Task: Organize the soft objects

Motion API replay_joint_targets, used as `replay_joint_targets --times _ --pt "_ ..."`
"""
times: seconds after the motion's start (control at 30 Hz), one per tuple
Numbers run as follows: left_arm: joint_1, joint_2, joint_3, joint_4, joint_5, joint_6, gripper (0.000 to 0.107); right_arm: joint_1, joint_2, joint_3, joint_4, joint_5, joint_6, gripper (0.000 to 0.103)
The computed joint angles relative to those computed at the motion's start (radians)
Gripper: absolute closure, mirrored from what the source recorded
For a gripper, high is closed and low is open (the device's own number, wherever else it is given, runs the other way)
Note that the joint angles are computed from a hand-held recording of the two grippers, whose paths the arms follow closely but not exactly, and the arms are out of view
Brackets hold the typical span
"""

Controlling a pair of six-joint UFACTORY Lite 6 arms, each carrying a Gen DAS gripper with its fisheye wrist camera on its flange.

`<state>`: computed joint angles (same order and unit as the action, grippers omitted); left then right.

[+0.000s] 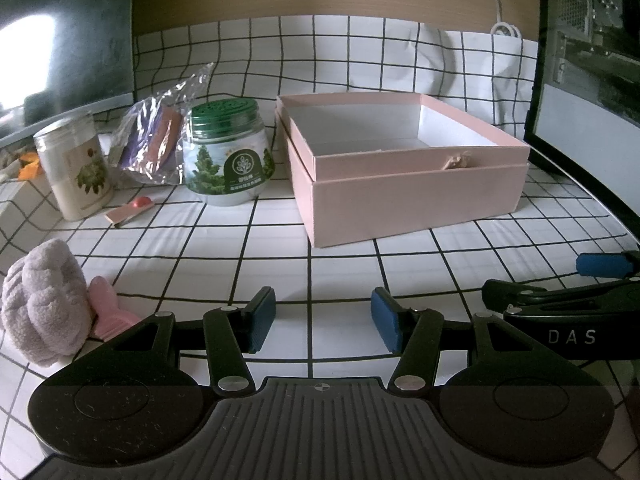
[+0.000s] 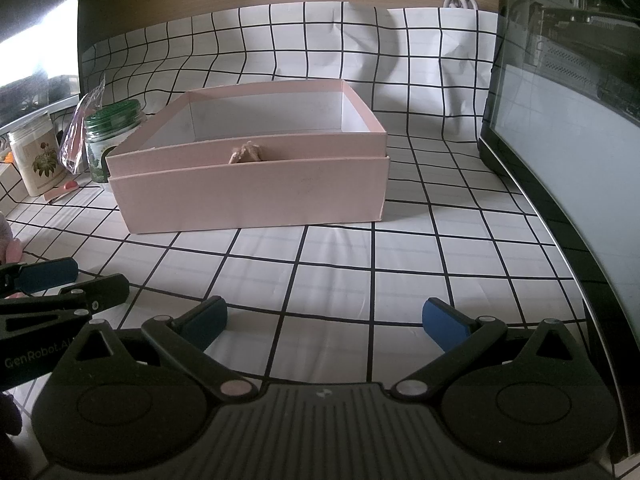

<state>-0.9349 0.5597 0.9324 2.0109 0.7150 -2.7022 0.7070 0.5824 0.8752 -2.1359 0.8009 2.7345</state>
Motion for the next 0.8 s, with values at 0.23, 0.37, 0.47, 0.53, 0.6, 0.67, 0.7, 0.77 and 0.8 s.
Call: replay_joint_targets --times 0.23,0.37,0.47,0.53,0.6,0.67,0.7,0.77,0.8 --pt "-0.004 0.002 0.004 -0.01 0.001 0.008 0.047 0.0 0.0 0.0 0.0 0.0 0.0 0.0" --pt "-0.005 0.002 0.005 -0.011 0.001 0.008 0.047 0.005 0.005 -0.002 0.0 0.005 0.007 0.0" --pt "-0.004 0.002 0.005 -0.01 0.001 0.008 0.047 0.01 0.01 -0.003 0.001 0.01 0.013 0.0" --pt "-0.002 0.0 0.001 -0.001 0.0 -0.006 0.049 0.008 0.004 -0.003 0.005 -0.008 -0.001 0.0" --pt "0.012 -0.019 -0.025 0.05 -0.008 -0.063 0.051 -0.019 -0.034 0.014 0.044 -0.111 -0.086 0.0" --pt "0.039 -0.066 -0.071 0.118 -0.039 -0.117 0.051 -0.019 -0.04 0.047 0.139 -0.166 -0.18 0.0" --pt "0.05 -0.092 -0.095 0.135 -0.046 -0.124 0.051 -0.014 -0.035 0.062 0.182 -0.177 -0.213 0.0" --pt "0.075 -0.174 -0.173 0.164 -0.035 -0.132 0.051 -0.005 -0.046 0.062 0.222 -0.203 -0.257 0.0" --pt "0.097 -0.227 -0.221 0.189 -0.031 -0.143 0.051 -0.005 -0.048 0.072 0.247 -0.224 -0.292 0.0"
